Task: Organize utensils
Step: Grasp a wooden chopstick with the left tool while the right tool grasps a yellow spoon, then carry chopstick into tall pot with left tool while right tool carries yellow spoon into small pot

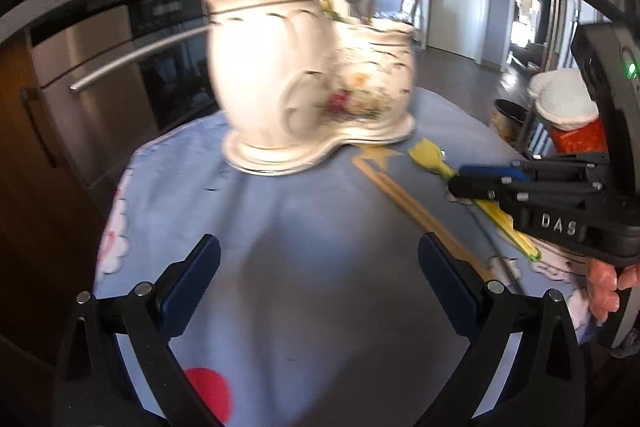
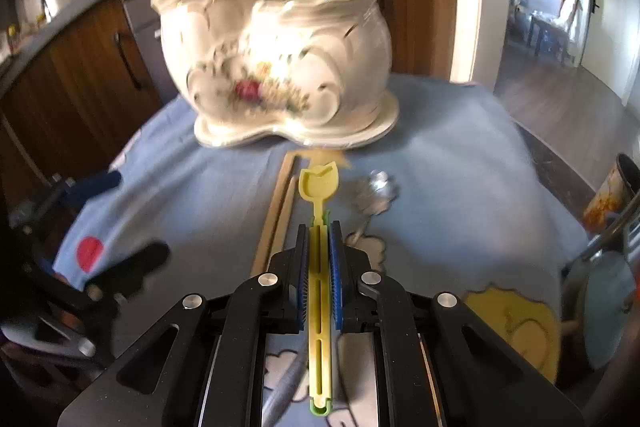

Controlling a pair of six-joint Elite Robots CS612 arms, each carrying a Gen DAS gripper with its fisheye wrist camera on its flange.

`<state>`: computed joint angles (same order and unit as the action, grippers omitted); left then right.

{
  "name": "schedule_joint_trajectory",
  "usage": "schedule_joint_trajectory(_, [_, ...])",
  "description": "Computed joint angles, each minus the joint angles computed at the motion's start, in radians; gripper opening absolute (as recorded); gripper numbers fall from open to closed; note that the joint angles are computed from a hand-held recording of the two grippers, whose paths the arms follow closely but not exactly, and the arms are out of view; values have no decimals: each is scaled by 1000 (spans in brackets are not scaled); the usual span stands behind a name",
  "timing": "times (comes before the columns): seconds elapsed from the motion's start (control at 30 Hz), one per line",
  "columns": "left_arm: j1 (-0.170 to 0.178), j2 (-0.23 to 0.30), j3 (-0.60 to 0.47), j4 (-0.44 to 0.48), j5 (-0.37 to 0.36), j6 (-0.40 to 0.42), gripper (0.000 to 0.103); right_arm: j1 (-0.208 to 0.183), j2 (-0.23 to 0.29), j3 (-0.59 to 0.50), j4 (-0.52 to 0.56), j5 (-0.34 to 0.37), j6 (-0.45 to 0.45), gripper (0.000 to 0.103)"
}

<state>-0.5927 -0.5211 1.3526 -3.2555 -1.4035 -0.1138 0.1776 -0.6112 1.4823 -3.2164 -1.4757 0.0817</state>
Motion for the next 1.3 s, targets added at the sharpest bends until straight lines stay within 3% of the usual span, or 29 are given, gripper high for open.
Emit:
schedule_joint_trajectory(0.27, [-28,3,-41,115,-19,-2,94,-33,-25,58,-104,45,44,11])
schedule_joint_trajectory(0.33, [-33,4,-56,165,-23,-12,79,-36,-26,66,-121,49,51,11])
schedule_joint_trajectory(0.4, [-37,6,-65,208,-21,-25,71,-39,-28,68,-128,55,57,11])
schedule_joint_trajectory(0.47, [-40,8,-74,237,-14,-42,67,-44,-30,78,-144,64,63,11])
schedule_joint_trajectory(0.63, [-47,10,-86,263,8,-46,46,-51,-39,100,-178,75,77,11])
schedule_joint_trajectory(0.77, [-54,19,-113,299,19,-46,39,-53,-42,111,-187,82,82,11])
schedule_joint_trajectory(0.9, [-50,17,-119,320,-9,-10,14,-54,-47,123,-204,88,79,11])
schedule_joint_trajectory(1.13, [-29,-16,-78,356,-43,39,6,-59,-51,133,-214,98,82,11])
schedule_joint_trajectory(1.3, [-14,-38,-47,375,-74,58,6,-56,-48,131,-216,106,71,11])
